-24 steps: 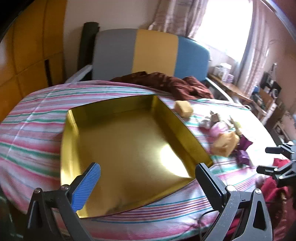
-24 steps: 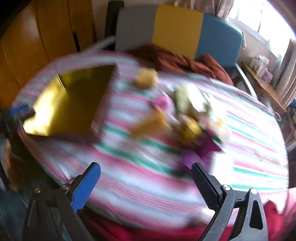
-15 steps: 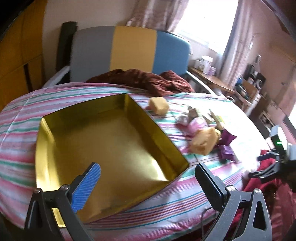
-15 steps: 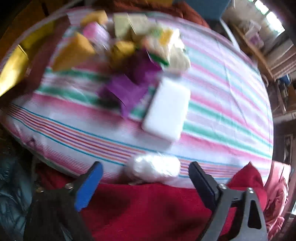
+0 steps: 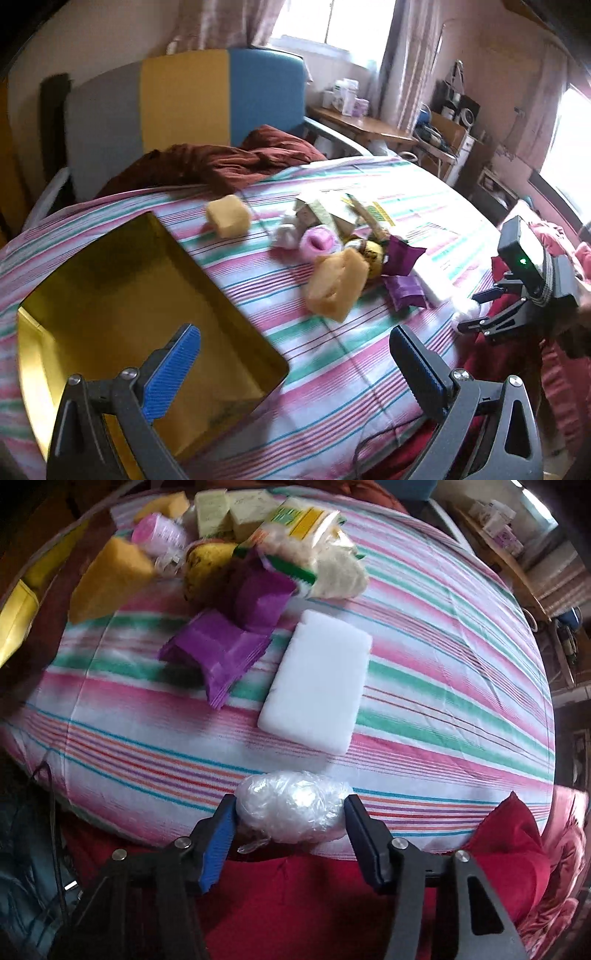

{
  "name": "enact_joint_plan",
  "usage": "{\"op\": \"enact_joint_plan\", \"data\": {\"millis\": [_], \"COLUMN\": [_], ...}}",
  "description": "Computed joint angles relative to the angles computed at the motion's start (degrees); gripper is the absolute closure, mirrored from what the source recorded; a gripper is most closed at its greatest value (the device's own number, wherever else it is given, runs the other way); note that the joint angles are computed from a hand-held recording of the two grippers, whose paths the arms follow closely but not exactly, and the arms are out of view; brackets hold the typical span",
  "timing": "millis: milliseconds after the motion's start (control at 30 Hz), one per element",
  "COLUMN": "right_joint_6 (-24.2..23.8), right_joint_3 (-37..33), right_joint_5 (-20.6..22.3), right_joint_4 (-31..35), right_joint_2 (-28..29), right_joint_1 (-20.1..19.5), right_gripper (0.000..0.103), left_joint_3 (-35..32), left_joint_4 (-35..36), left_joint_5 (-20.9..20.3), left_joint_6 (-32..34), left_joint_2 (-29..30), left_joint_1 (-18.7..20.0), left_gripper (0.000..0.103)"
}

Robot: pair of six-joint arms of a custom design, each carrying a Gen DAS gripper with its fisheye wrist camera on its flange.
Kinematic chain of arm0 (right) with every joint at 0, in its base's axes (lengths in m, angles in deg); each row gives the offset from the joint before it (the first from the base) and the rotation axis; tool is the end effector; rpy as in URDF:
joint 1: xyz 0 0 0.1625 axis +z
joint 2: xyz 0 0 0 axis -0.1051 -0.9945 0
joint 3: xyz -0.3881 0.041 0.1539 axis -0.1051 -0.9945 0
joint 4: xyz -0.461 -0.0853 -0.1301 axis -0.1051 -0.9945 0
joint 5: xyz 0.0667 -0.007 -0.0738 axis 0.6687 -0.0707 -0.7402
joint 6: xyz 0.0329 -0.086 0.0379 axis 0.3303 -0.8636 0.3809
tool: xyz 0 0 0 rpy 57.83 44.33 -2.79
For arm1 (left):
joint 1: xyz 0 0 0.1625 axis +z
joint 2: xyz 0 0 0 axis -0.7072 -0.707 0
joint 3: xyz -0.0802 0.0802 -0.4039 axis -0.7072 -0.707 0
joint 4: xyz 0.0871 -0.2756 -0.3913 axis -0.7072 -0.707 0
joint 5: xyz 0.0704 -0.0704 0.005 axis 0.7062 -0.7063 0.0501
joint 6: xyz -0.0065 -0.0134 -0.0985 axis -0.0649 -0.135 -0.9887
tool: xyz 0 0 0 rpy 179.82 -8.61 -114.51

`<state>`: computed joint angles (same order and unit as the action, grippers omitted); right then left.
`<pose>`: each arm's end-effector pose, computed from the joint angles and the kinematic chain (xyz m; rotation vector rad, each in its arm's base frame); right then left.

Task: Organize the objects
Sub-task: 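Grasp the yellow sponge with the left tool while the right tool grasps the plastic-wrapped white ball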

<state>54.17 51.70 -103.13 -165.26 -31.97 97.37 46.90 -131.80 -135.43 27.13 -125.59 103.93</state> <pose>0.0770 -0.7397 0.1831 0.5374 -2.2220 -0.0078 -0.2075 -0.7171 0.1367 0.6159 2.4454 -0.7800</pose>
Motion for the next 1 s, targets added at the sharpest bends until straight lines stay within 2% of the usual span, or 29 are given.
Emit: {"op": "enact_joint_plan", "data": {"millis": [200,300,400,500,567,600,633,667,733,833,933,1000], "right_joint_6": [-0.76,-0.97,0.0,1.18,1.34,1.35,1.34,1.36,1.44,1.74,1.54,1.8], "right_joint_3": [2.6,3.14,2.63,2.21,2.05,2.09,1.97,1.94,2.45,2.86,3.4,3.74], "right_joint_5": [5.03,6.77,8.0,9.0,9.58,9.8,10.0,10.2,10.72,11.31,11.9,12.19], "right_joint_4": [-4.79,-5.25,-4.28,-3.72,-3.68,-3.98,-4.05,-4.23,-5.03,-6.23,-8.08,-9.28], "right_joint_2": [-2.57,-3.54,-4.2,-4.24,-4.23,-4.2,-4.13,-4.1,-4.6,-4.84,-5.1,-5.28], "right_joint_1": [-1.15,-1.67,-1.34,-0.92,-0.96,-1.01,-1.05,-1.09,-1.19,-1.28,-1.34,-1.38], "right_gripper": [0.045,0.045,0.045,0.045,0.045,0.045,0.045,0.045,0.045,0.046,0.046,0.046], "left_joint_3": [-8.45,-12.72,-16.82,-20.99,-23.33,-24.38,-25.26,-25.6,-24.1,-18.51,-13.21,-10.34], "left_joint_4": [7.3,10.85,13.8,18.76,20.91,22.69,24.54,25.49,23.08,15.9,11.11,8.5], "left_joint_5": [-0.06,1.17,2.72,4.08,6.41,6.67,5.85,4.34,3.37,-1.46,-7.83,-10.55], "left_joint_6": [1.08,2.95,4.73,3.8,3.35,2.35,0.93,-0.41,-0.61,1.4,1.25,1.31], "left_joint_2": [6.35,9.75,13.26,16.41,18.47,19.13,19.47,19.39,18.36,14.25,9.77,7.49], "left_joint_1": [0.44,0.41,0.59,1.01,1.28,1.55,1.96,2.38,2.53,2.52,2.72,2.62], "left_gripper": [0.002,0.012,0.015,0.021,0.023,0.031,0.051,0.057,0.061,0.064,0.064,0.064]}}
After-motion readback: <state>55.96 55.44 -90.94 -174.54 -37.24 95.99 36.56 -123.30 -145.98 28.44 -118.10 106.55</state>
